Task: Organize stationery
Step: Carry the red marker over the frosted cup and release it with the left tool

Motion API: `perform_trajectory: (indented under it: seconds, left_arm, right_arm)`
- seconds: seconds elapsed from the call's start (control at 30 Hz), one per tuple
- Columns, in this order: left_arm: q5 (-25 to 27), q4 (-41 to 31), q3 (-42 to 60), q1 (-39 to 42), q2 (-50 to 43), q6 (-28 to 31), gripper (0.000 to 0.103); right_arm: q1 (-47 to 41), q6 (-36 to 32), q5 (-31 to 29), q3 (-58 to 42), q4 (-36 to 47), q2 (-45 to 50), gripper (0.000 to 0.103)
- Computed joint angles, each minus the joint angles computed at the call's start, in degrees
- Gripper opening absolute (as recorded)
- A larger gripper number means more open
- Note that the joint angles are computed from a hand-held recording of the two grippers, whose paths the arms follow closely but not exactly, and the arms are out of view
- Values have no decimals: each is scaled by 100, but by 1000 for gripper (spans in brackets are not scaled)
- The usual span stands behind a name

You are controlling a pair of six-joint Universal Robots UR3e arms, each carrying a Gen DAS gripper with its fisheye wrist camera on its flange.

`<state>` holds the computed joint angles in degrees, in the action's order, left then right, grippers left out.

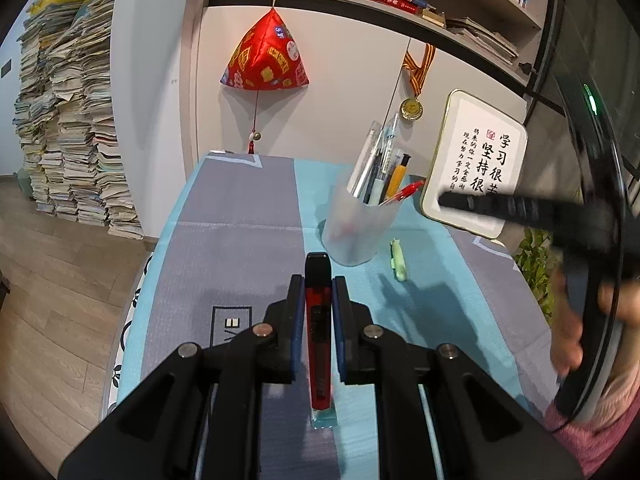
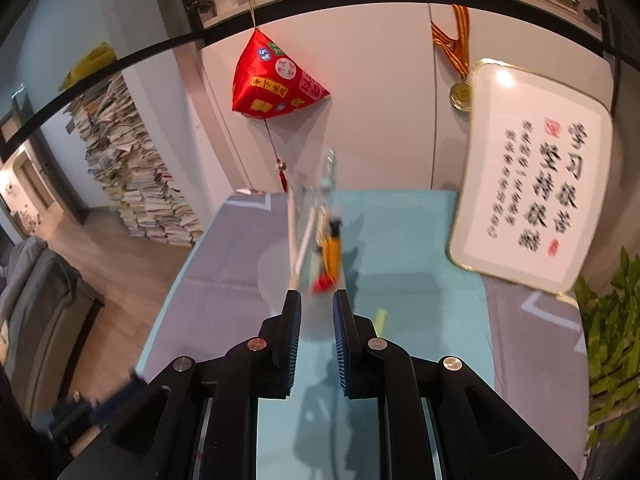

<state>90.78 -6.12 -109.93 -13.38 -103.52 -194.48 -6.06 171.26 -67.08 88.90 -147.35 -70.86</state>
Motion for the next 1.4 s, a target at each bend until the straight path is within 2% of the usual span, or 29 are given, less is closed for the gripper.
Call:
perform_trajectory:
  seconds: [0.27, 0.4, 0.63, 0.97, 1.2, 1.4]
  left_arm:
    - [151, -248, 436, -187, -85, -2, 11]
    - [218, -416, 812, -260, -179, 8, 11]
    - [348, -801, 1788, -362, -579, 62, 11]
    - [683, -1181, 3664, -485, -1548, 170, 11]
    - [916, -1578, 4988, -580, -2436, 366, 11]
    - [943, -1783, 5681, -571, -2911, 459, 11]
  right_arm:
    - [-422, -300, -79, 1215, -193, -235, 16]
    - [-698, -447, 133, 1335, 158, -147, 16]
    - [-953, -675, 298, 1673, 100, -204, 16]
    - [-1337, -662, 398, 1697, 56, 6, 16]
    - [-1214, -482, -87, 1610, -441, 153, 16]
    - [-1249, -457, -37, 1551, -516, 231, 16]
